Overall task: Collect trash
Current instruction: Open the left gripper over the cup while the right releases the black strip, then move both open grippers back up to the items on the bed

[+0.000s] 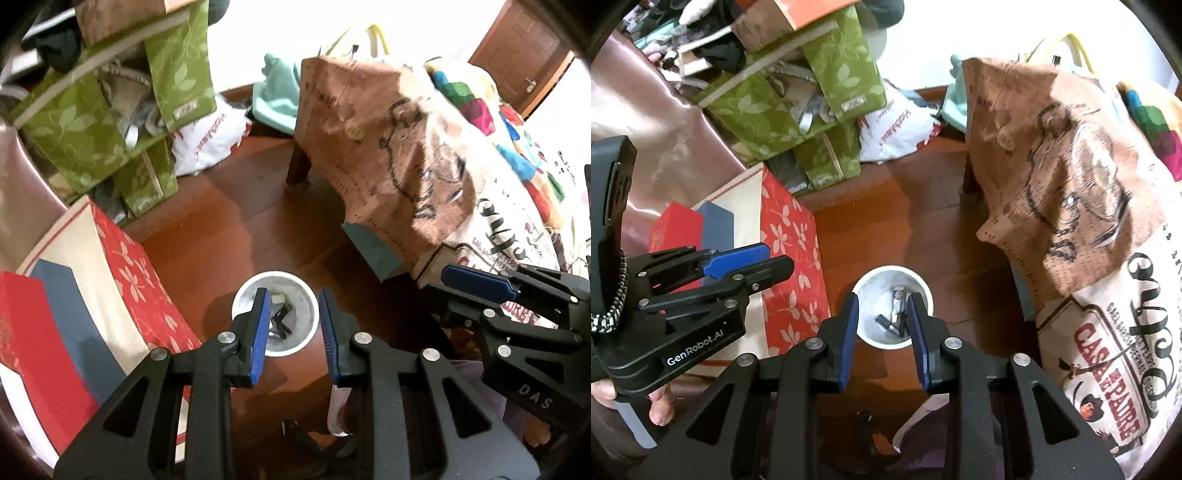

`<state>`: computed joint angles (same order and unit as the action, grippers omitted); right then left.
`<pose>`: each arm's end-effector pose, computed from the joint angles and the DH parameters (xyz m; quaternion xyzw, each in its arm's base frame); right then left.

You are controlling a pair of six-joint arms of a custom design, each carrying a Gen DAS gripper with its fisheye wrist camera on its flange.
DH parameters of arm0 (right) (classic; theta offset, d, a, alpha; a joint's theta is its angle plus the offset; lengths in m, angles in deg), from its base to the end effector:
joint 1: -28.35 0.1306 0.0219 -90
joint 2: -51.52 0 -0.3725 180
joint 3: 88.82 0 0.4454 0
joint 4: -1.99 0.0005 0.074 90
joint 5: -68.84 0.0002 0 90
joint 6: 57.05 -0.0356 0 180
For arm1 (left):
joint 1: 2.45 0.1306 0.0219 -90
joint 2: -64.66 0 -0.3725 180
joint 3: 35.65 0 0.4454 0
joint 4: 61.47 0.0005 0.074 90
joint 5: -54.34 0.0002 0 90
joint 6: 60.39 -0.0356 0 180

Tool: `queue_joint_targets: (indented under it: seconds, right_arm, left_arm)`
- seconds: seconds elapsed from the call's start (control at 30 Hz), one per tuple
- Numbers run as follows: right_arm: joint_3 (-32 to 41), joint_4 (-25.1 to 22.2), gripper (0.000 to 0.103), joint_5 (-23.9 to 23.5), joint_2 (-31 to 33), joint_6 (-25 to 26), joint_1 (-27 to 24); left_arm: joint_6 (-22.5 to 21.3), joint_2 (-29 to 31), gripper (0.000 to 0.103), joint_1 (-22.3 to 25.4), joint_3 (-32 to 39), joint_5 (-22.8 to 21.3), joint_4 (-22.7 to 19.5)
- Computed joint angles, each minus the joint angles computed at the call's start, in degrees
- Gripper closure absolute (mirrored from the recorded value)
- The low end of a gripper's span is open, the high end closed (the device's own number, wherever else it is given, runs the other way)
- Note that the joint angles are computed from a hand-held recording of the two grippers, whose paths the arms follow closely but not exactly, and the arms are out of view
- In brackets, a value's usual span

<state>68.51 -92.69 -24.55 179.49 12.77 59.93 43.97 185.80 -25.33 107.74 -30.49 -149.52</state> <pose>0.5826 0.3600 0.5430 -0.1033 0.9710 0.1192 0.1796 0.6172 -0.2645 0.5182 0.0820 0.9734 -0.1087 0.1844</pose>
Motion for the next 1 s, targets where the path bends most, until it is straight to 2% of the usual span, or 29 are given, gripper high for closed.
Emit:
queue_joint_targets:
  seconds: [0.33,0.4,0.47,0.53,0.67,0.83,0.97,1.0]
  right_arm:
    - [-6.5,5.9,0.078,7.8,-9.4,0.0,0.9]
    - [-8.2,7.1,0.074,9.5,-11.5,-0.1,1.1]
    - [-10.7,9.1,0.060,11.0,-14.0,-0.2,1.3]
    - [-13.4,11.1,0.052,13.0,-16.7,-0.1,1.5]
    - [-17.2,13.7,0.051,16.2,-21.1,0.1,1.6]
    - [-22.2,16.9,0.051,19.8,-26.9,-0.1,0.9]
    - [-25.4,18.6,0.051,23.4,-31.1,-0.3,0.0]
    - [-26.1,18.9,0.051,24.4,-32.2,-0.3,-0.4]
  left_arm:
    - [-1.0,-4.6,0.077,-2.3,1.8,-2.8,3.4]
    - [-1.1,-5.0,0.077,-3.0,2.7,-3.4,4.0]
    - [-1.3,-5.3,0.077,-3.7,3.9,-4.0,4.3]
    - [-1.4,-5.6,0.073,-4.6,5.1,-4.7,4.9]
    - [-1.6,-6.0,0.061,-6.3,7.1,-5.9,6.1]
    - [-2.4,-4.0,0.058,-9.2,13.1,-7.3,6.3]
    - [-2.9,1.9,0.057,-11.7,24.6,-7.7,4.2]
    - [-3.0,5.1,0.057,-12.4,30.6,-7.6,2.4]
